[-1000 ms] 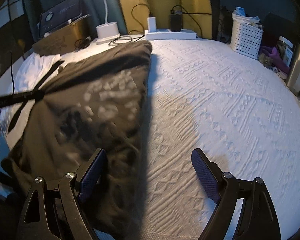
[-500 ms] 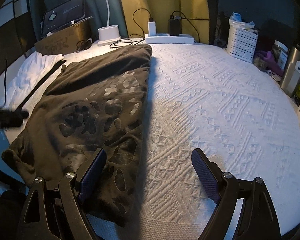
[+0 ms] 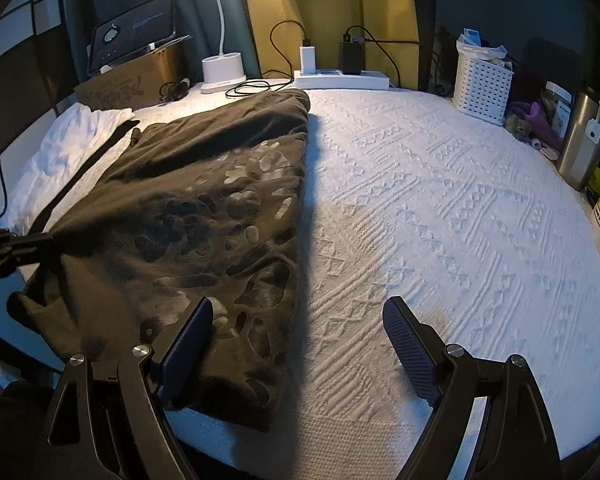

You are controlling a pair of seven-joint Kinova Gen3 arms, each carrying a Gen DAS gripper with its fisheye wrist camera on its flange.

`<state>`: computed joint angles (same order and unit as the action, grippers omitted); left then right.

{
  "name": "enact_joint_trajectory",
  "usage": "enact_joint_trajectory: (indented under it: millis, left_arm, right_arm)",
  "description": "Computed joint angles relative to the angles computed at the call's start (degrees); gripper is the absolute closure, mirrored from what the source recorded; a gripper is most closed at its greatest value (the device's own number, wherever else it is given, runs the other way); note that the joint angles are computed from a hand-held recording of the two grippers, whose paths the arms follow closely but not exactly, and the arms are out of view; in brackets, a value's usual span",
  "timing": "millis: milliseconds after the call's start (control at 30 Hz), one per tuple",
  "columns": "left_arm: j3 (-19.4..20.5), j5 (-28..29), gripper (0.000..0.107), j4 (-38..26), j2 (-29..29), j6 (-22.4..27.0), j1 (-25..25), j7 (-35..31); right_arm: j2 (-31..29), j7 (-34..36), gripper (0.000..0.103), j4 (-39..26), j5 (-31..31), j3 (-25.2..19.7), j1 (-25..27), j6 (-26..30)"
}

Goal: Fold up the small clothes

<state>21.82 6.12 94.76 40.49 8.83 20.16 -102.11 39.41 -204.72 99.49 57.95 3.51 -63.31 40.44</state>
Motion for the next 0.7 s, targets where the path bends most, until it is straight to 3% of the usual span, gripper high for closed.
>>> enact_joint_trajectory:
  millis: [300, 467, 567, 700]
  left_arm:
    - [-4.5, 0.3, 0.104, -0.6, 0.1, 4.5, 2.6, 3.0]
    - [-4.0, 1.2, 0.103, -1.4, -0.6, 6.4, 1.0, 3.0]
    - [-7.0, 0.7, 0.103, -2.0, -1.2, 6.0, 3.2, 4.4]
    - [-14.0, -1.7, 0.099, -5.8, -0.6, 7.5, 8.8, 9.1]
  right_arm:
    - [0.9, 0.2, 0.015, 0.1, -1.7, -0.1, -0.4, -1.4]
    - [0.4, 0.5, 0.015, 0.3, -2.1, 0.3, -0.9, -1.2]
    - [-0.2, 0.9, 0.015, 0.5, -1.9, 0.4, -0.9, -0.9]
    - [-0.7, 1.9, 0.015, 0.2, -1.9, 0.2, 0.1, -1.0]
